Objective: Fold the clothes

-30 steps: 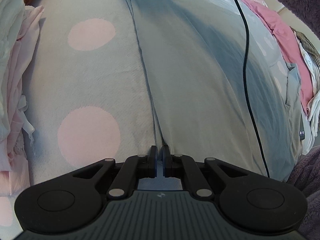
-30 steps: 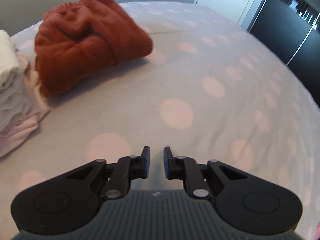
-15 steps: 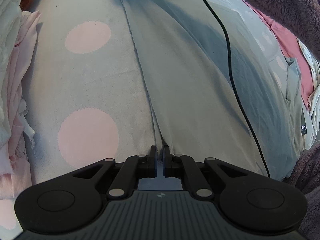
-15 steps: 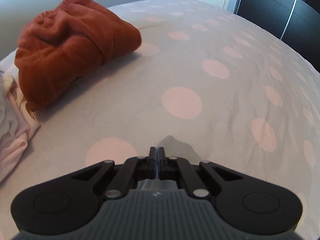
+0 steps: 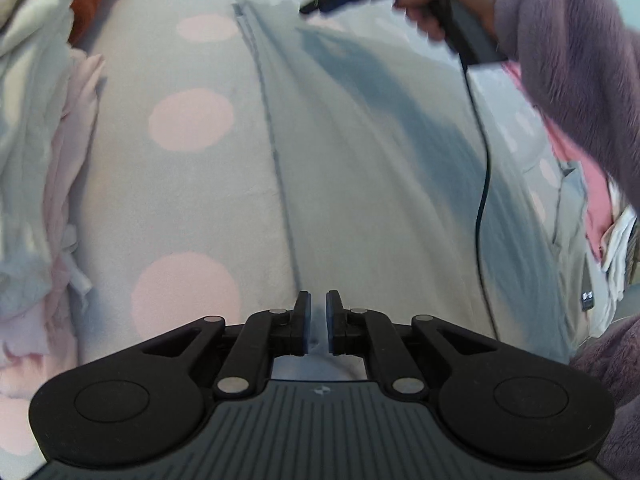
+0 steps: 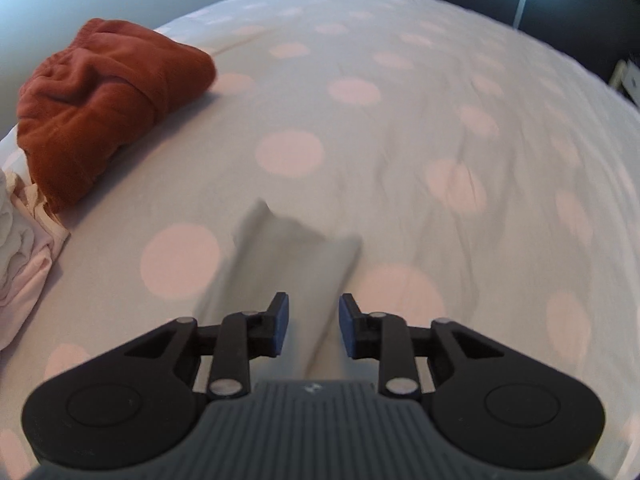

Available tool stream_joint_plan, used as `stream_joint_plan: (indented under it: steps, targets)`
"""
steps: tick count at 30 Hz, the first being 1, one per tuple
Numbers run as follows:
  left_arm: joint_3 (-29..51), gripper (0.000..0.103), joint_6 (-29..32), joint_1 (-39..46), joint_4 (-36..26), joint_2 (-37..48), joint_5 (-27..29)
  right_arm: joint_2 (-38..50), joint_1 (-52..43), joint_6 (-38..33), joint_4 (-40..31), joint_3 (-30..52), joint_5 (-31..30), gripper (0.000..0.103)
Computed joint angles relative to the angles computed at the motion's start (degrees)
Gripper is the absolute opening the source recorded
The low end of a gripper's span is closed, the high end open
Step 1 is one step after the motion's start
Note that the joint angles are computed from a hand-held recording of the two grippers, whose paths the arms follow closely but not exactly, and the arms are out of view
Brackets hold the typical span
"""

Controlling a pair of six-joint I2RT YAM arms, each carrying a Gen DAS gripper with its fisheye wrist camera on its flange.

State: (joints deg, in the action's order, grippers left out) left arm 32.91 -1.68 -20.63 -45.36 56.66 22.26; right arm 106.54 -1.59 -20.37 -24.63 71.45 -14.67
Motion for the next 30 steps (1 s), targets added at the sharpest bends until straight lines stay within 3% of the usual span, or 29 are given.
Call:
stream_joint_plan:
  steps: [1,2,3,7,10,14,18,21,27,29,30]
  targets:
    - [-0.2,0.005,-0.7,-1.4,1.4,0.5,0.0,0.2,-0.7,0.3,0.1,-1.1,-0.8,0.031]
    - [-0.6,0.005,-2.0,-3.6,2.8,1.0,-1.4,0.4,-1.2,0.7,0.7,-2.4,-1.4,0.022]
    - [-0.5,0.005,-3.1,-5.9,3.4,2.3,-3.8,0.4,-1.4,0.9,2.3,-4.1,-1.7,0.001]
    - [-0.5,0.005,-5.2,-10.8,4.6,8.1,-10.6,-1.0,-1.2,2.0,10.6,-9.5,2.4,0.0]
    - [-0.7,0.005,-5.5,-10.5,5.1,9.2,-10.6,-1.0,-2.3,1.5,13.0,-10.1,3.9,0.003]
    - [0.3,0.005,-6.0,-12.2,4.3,9.8,-12.0,-2.0,-4.9,0.0,7.7,-7.3,-9.5,0.006]
    - [1.5,0.005,-5.3,-12.3,4.4,11.6,-12.3,-0.1,-0.8,-3.3,2.3,-4.1,-15.6,0.006]
    - [1.6,0.005,-4.5,-11.5,4.3,11.7,-11.9,4.7,2.4,-2.6,3.8,-1.2,-11.9,0.0]
    - [1.7,0.005,-1.8,-8.3,3.7,12.2,-9.7,10.4,4.2,4.9,13.6,1.8,-5.3,0.0]
    - [1.9,0.006,-1.4,-8.3,3.5,12.2,-9.8,10.1,4.5,7.7,17.2,1.5,-0.8,0.008]
    - [1.8,0.006,-1.3,-8.3,3.6,12.0,-9.8,10.1,3.3,8.6,15.5,2.5,-3.5,0.008]
